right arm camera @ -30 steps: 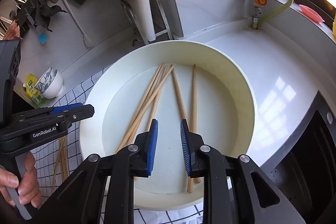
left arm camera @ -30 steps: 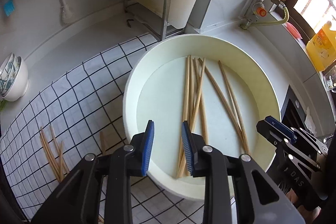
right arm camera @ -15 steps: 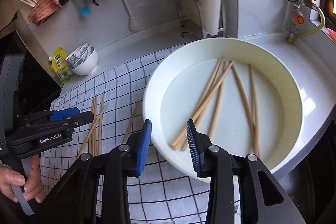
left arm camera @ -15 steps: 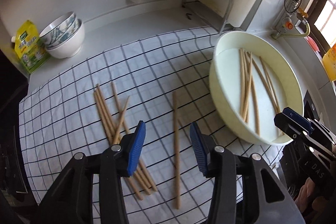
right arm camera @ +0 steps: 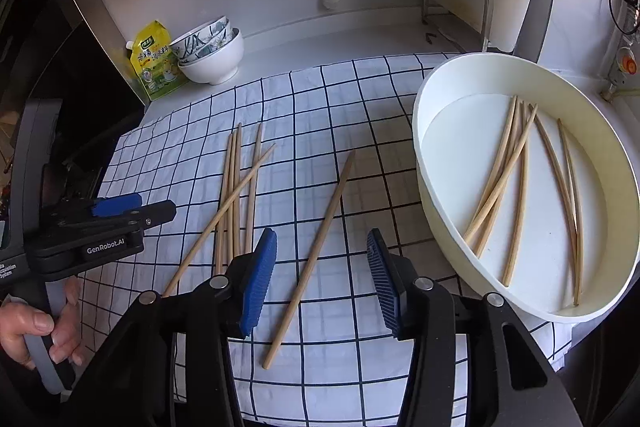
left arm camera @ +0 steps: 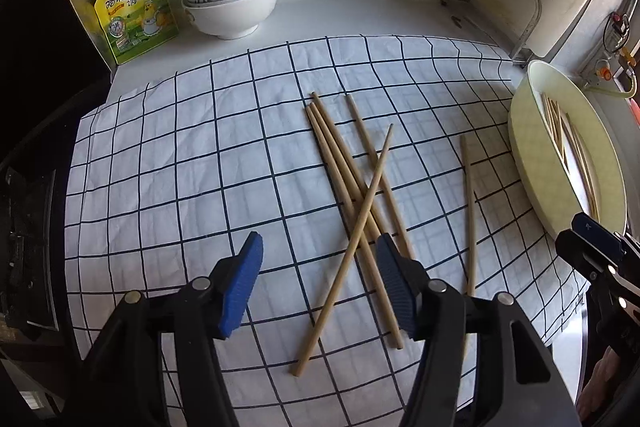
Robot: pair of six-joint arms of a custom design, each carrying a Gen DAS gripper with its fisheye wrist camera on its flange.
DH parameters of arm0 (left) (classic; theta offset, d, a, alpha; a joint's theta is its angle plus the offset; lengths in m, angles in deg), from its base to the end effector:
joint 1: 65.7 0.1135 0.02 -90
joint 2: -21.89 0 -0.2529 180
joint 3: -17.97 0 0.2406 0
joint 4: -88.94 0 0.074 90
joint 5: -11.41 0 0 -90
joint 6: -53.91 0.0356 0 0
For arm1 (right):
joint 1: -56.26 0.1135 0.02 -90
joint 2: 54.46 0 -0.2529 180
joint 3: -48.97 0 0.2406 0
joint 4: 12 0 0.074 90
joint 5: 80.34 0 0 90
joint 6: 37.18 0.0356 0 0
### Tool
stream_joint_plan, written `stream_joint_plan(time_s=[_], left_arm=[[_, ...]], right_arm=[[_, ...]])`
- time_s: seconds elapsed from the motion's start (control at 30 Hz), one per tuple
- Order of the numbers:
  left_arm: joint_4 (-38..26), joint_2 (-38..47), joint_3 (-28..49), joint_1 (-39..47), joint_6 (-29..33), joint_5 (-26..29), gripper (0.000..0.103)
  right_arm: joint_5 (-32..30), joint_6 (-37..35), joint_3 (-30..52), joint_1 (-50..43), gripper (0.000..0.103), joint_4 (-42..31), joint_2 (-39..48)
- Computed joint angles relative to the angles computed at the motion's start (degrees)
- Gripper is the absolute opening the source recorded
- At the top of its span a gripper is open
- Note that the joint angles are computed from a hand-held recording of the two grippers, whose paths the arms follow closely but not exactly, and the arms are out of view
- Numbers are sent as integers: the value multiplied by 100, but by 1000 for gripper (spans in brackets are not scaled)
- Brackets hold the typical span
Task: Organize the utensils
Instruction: 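Move both open grippers back over the chopstick pile, then lower both grippers onto separate wooden chopsticks on the cloth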
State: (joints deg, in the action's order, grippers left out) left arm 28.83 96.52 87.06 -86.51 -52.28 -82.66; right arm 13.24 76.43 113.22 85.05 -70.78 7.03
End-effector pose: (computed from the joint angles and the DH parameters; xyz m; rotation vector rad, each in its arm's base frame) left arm 0.2230 -0.0820 0.2344 0.0886 2.7135 -0.0944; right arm 0.1771 0.0948 0.2565 -0.0916 2.5676 0.2745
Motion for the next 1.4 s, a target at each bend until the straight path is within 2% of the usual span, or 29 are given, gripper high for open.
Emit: stream_joint_plan(time_s=[0.1, 0.4, 0.77, 1.1, 1.4], left_arm=[[381, -70, -309, 164, 264, 97, 66], [1191, 107, -918, 356, 1079, 334, 69], [1486, 240, -1168, 371, 1699, 493, 69], [1695, 373, -1296, 310, 1879, 568, 69], [1798, 497, -1309, 183, 1931, 503, 69]], right_arm=[[251, 214, -100, 169, 48, 123, 192], [593, 1032, -532, 633, 50, 574, 647], [939, 1635, -748, 950, 52, 936, 1017], [1312, 1917, -723, 1212, 52, 902, 1420], [1374, 1952, -633, 1232, 52, 927, 1667]])
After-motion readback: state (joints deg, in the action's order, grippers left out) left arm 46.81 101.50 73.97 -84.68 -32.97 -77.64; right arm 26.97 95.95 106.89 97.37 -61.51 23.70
